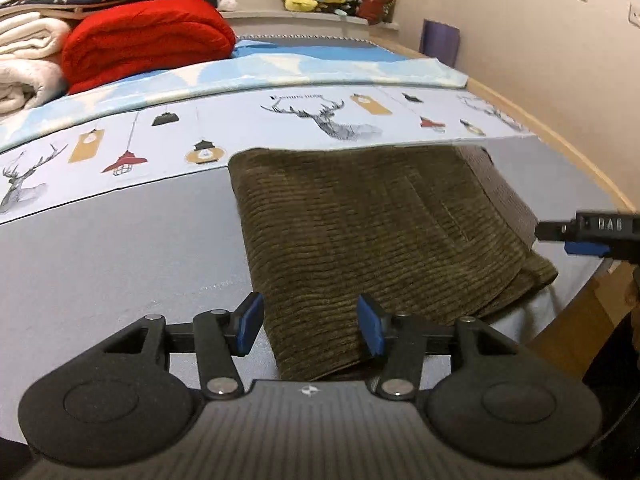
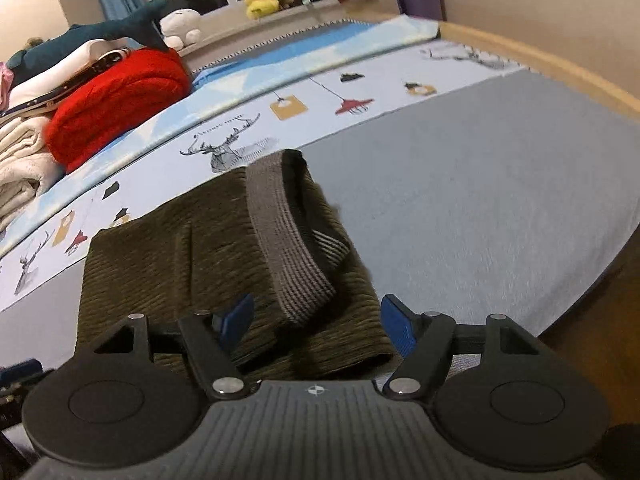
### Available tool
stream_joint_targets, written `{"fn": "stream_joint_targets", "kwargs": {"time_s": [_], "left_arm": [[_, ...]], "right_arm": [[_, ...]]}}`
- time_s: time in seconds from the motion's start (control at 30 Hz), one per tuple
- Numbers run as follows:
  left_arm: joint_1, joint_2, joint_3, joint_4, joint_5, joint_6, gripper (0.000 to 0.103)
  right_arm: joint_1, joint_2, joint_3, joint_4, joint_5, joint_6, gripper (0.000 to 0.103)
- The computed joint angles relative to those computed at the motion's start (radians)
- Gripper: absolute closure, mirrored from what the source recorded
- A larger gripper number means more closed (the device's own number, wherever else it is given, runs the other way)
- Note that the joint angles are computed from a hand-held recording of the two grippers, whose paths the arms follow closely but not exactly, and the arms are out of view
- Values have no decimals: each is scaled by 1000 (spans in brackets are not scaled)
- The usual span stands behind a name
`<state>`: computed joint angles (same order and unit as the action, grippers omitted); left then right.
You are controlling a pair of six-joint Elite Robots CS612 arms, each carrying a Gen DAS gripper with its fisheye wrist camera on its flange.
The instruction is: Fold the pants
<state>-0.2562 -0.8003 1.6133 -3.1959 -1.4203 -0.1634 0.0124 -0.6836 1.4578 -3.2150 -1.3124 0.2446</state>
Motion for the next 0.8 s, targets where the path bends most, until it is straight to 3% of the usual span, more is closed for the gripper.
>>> {"fn": "stream_joint_targets", "kwargs": {"time_s": [0.33,0.53,0.6,0.7,0.8], "left_arm": [[6,-40,42,-34,11,10,40],[9,-36,24,-12,20,-9,37],[13,-31,14,-3,16,-31,36],[24,-27,0,37,-11,-111,31],[42,-33,-41,156,-71,-182,31]], "right_arm": [[15,-32,-6,-60,-36,-71,30],[17,-39,-44,15,-64,24,30],[13,-32,-81,27,-35,31,30],[3,-3,-145,43,20,-31,20],[-11,39,-229,224,101,-169,17]]}}
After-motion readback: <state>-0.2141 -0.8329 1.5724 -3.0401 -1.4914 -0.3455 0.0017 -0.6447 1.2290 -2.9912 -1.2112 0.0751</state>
